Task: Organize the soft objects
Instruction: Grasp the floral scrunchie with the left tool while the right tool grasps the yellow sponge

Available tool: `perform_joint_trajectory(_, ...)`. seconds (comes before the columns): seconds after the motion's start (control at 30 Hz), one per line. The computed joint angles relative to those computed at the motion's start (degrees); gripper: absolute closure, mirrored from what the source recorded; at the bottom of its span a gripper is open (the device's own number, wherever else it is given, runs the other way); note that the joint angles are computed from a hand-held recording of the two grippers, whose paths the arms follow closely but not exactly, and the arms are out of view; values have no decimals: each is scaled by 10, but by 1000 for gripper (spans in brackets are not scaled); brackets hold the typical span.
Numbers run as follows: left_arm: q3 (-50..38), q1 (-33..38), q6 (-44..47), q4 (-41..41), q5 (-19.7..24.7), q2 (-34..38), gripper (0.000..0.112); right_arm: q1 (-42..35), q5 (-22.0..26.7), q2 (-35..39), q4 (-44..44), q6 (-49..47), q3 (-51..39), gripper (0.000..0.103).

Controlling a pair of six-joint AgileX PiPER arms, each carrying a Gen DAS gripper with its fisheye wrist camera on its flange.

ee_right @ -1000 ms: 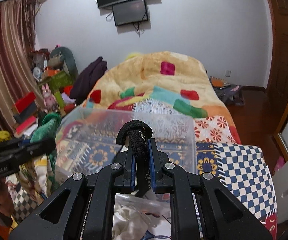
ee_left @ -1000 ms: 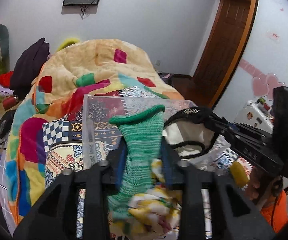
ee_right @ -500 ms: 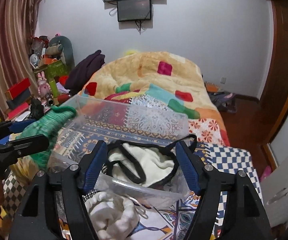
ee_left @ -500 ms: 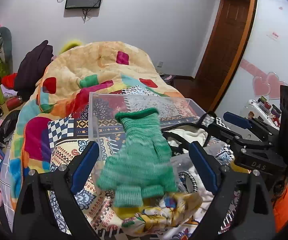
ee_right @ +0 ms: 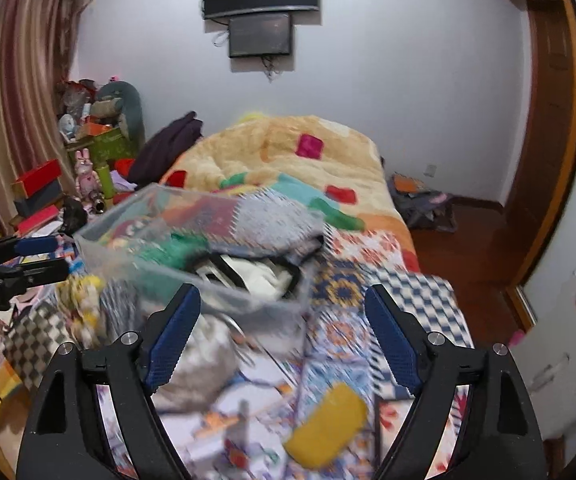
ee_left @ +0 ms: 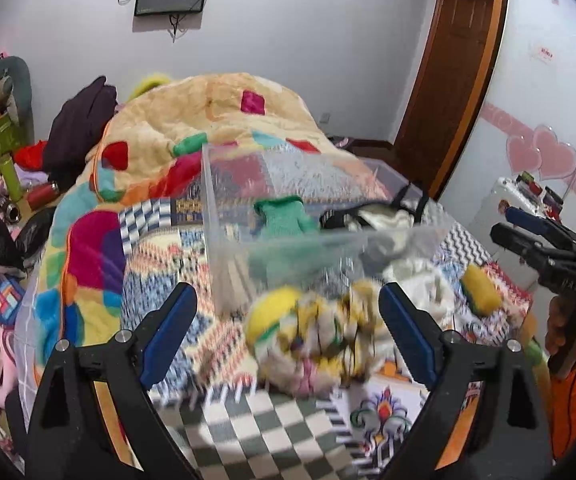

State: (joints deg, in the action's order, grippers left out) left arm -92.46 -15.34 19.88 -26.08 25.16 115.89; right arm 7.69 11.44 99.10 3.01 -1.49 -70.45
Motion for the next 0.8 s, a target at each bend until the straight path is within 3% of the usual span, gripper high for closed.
perform_joint_trajectory(0.27,34,-12,-28,22,-23,12,19,-38,32,24,134,-98,34,21)
perform_joint_trajectory(0.4,60,-17,-1,0,-50,2,35,-45,37,40,209,-161,41,21)
perform_joint_trajectory(0.47,63,-20,2,1,-57,1,41,-45,45,49,217,-169,33,26)
perform_joint_trajectory(0.53,65,-22,13,-5,-63,0,53,-47,54,52,216,-173,26,45)
perform_joint_trajectory(0.6,64,-22,14,-5,-58,0,62,-43,54,57,191,-151,25,57)
perform_joint_trajectory(0.8,91,-21,3,4,-78,-17,82,-34,26,46,159,-129,44,65)
